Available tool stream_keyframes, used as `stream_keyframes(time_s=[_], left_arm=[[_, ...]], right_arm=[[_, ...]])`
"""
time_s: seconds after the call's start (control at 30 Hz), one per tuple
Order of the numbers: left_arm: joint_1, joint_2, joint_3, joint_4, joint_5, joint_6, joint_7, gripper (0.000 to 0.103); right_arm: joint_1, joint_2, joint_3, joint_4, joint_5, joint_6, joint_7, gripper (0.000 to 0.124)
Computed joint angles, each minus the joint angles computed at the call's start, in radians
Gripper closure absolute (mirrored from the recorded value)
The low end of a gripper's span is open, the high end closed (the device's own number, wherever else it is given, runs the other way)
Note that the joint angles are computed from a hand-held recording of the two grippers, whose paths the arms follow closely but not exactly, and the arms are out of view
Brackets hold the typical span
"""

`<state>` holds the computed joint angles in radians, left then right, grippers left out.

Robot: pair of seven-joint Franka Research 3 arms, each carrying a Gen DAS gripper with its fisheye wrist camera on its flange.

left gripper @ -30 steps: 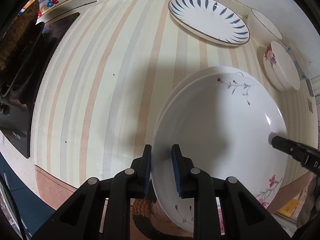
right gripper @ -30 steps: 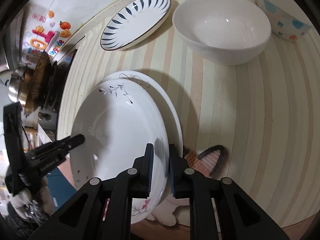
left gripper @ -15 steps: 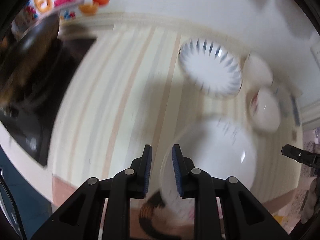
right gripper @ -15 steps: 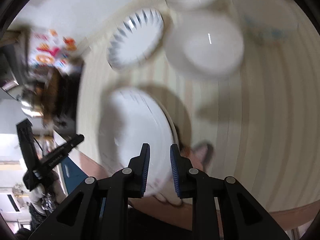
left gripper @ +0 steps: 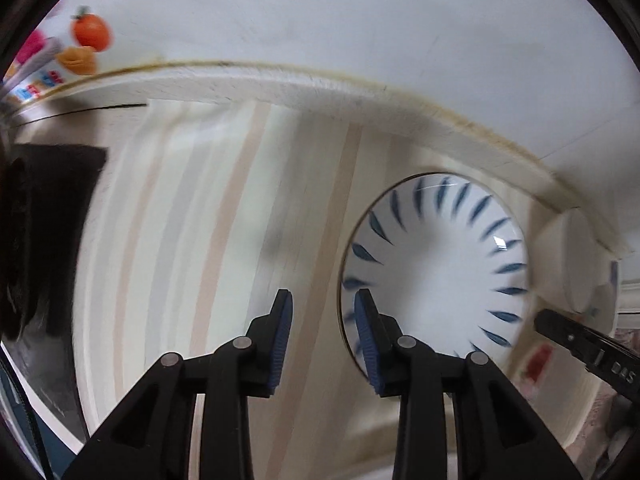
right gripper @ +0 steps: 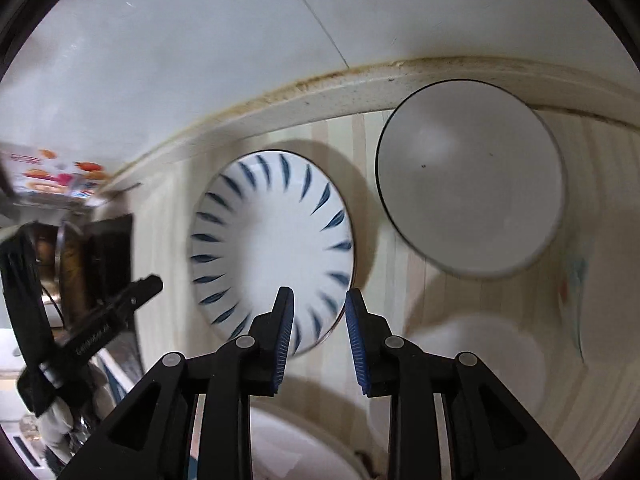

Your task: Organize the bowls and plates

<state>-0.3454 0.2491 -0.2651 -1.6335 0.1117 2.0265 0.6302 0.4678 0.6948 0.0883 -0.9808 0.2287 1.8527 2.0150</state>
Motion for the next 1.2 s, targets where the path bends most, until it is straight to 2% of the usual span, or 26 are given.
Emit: stream_keyframes(time_s=[0.07,0.13,0.2,0.27,0.3,0.63,0.67,0.7,0.8,0.9,0.93,1.0,1.17,1.2], left_arm=[[0.002,0.036,0.001,0.022,-0.001,-0.013,0.02,0.072],[0.013,0.044,0.0,0.004,-0.029,0.033,0.032,0.072],[0.017,0.049,-0.001,-0.003,-0.041,0.063,0.039,0.076],[0.017,0.046,-0.002,-0.018,-0.043,0.109,0.046,0.086],[0.009,0.053,-0.001,-0.004,-0.025,0.097,0.045,0.086],[-0.008,0.008,0.001,-0.019,0.02,0.061,0.024,0.092],[-0.002,-0.019,-0.004,-0.047,0.001,0.089,0.033,0.1],[0.006,-0.041,-0.011,-0.071,-0.03,0.126,0.047,0.1],[-0.016,-0.055,-0.018,-0.043,0.005,0.097,0.044,0.099],[-0.031,-0.079,-0.011,-0.06,0.062,0.087,0.023,0.098],[-0.019,-0.098,-0.007,-0.09,0.042,0.109,0.025,0.097],[0.003,-0.112,-0.001,-0.125,-0.014,0.142,0.013,0.088],[0.055,-0.136,0.012,-0.201,-0.149,0.181,0.018,0.087],[0.06,-0.134,0.009,-0.206,-0.178,0.189,0.034,0.083]], right_arm=[[0.005,0.051,-0.005,0.066,-0.015,-0.042,0.005,0.095],[0.014,0.085,-0.015,0.108,-0.034,-0.073,0.017,0.095],[0.018,0.1,-0.019,0.111,-0.043,-0.058,0.013,0.101],[0.027,0.116,-0.024,0.125,-0.063,-0.052,0.0,0.112],[0.036,0.118,-0.031,0.123,-0.079,-0.044,-0.004,0.114],[0.043,0.044,-0.028,0.001,-0.098,0.045,-0.021,0.115],[0.044,0.035,-0.027,-0.007,-0.099,0.051,-0.026,0.115],[0.041,0.009,-0.022,-0.041,-0.092,0.072,-0.032,0.115],[0.034,-0.036,-0.006,-0.09,-0.068,0.106,-0.053,0.117],[0.064,-0.011,-0.027,-0.04,-0.122,0.056,-0.041,0.117],[0.062,-0.01,-0.026,-0.042,-0.122,0.058,-0.044,0.118],[0.052,-0.001,-0.019,-0.039,-0.102,0.048,-0.038,0.118],[0.028,-0.038,-0.012,-0.109,-0.068,0.076,-0.038,0.118],[0.032,-0.03,-0.013,-0.102,-0.071,0.075,-0.033,0.118]])
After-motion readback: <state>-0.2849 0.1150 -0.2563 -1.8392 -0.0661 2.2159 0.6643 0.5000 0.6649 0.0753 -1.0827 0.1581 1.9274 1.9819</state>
